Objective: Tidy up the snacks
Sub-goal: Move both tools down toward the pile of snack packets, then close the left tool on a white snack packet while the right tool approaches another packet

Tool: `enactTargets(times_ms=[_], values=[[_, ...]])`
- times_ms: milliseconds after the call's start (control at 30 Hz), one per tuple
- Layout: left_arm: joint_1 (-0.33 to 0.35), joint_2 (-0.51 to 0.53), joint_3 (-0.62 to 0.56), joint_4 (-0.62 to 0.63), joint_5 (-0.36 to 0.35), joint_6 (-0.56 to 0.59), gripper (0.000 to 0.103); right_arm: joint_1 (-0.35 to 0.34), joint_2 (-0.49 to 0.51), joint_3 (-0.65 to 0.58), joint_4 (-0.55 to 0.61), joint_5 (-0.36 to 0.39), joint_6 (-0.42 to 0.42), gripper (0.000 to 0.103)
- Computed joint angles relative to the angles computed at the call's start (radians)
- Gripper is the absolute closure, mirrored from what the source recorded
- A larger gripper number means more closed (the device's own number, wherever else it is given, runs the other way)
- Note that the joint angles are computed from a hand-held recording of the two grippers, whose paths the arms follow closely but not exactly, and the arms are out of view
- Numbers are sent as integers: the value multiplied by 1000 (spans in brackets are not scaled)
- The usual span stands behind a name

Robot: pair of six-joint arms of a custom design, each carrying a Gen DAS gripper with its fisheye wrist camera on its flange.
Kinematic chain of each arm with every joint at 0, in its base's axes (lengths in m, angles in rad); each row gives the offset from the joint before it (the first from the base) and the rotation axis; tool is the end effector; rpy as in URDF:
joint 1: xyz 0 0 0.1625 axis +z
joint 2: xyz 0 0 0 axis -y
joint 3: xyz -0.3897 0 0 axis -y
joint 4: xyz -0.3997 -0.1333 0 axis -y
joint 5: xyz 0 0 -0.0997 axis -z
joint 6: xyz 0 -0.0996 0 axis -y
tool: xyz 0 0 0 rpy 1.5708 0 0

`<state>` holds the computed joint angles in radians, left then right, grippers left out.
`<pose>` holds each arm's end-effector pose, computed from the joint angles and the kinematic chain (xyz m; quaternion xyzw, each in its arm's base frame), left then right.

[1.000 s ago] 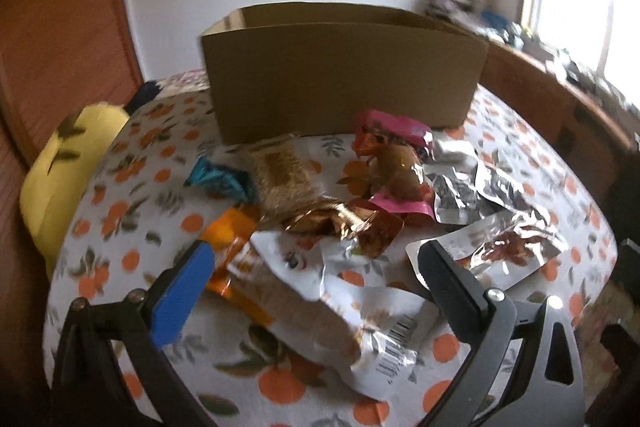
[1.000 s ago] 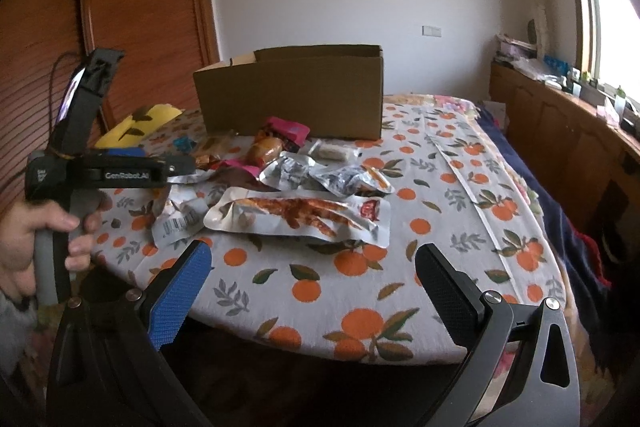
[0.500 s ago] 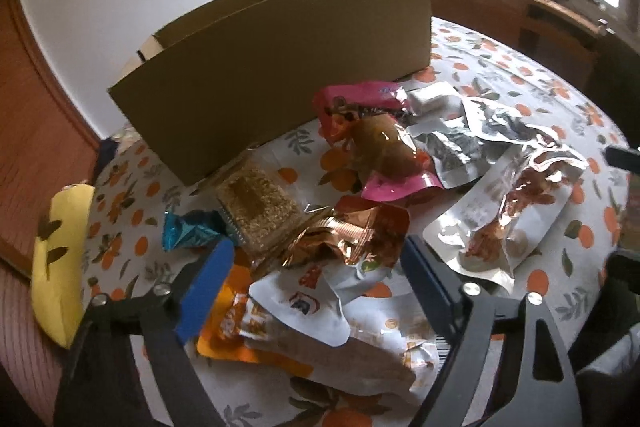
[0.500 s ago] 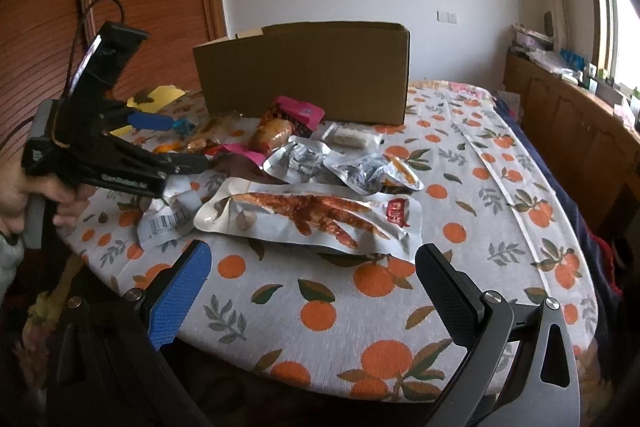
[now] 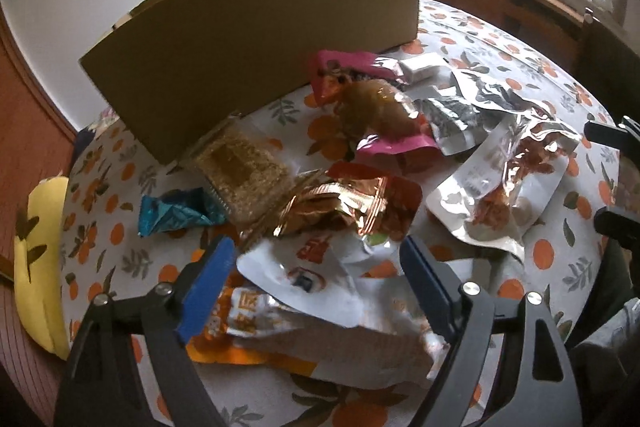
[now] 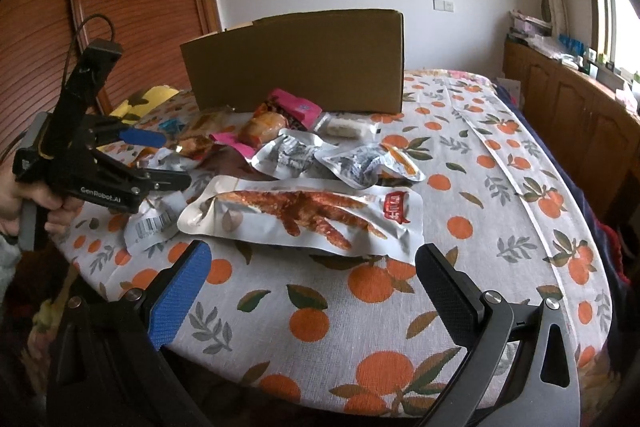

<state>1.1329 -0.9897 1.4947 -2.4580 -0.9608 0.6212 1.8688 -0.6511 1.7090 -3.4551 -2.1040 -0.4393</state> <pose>-0.1188 -0.7026 0.2563 0.4238 0.8370 -0.1534 0.3102 0.2660 -0.5844 0.0656 0.2197 -0.8622 0.3694 0.2680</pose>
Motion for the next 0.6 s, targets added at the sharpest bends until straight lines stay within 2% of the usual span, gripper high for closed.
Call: enactTargets(times_ms=[167, 233, 267, 333, 433, 600], values=[[-7, -3, 5, -5, -2, 31, 21, -5, -1, 4, 2, -4, 5, 0], [-6, 1, -7, 36, 3, 26, 43, -4, -3, 9, -3, -5, 7, 0], [-4, 3, -14, 59, 6, 17, 50, -4, -3, 10, -5, -5, 6, 0], [-2, 0, -20, 79, 2, 5, 55, -4, -3, 10, -3, -3, 7, 0], [3, -3, -35, 119, -11, -10, 56, -4, -3, 11, -3, -4, 8, 0], [16, 13, -71, 159, -46, -43, 46, -3, -5, 15, -5, -1, 14, 0]])
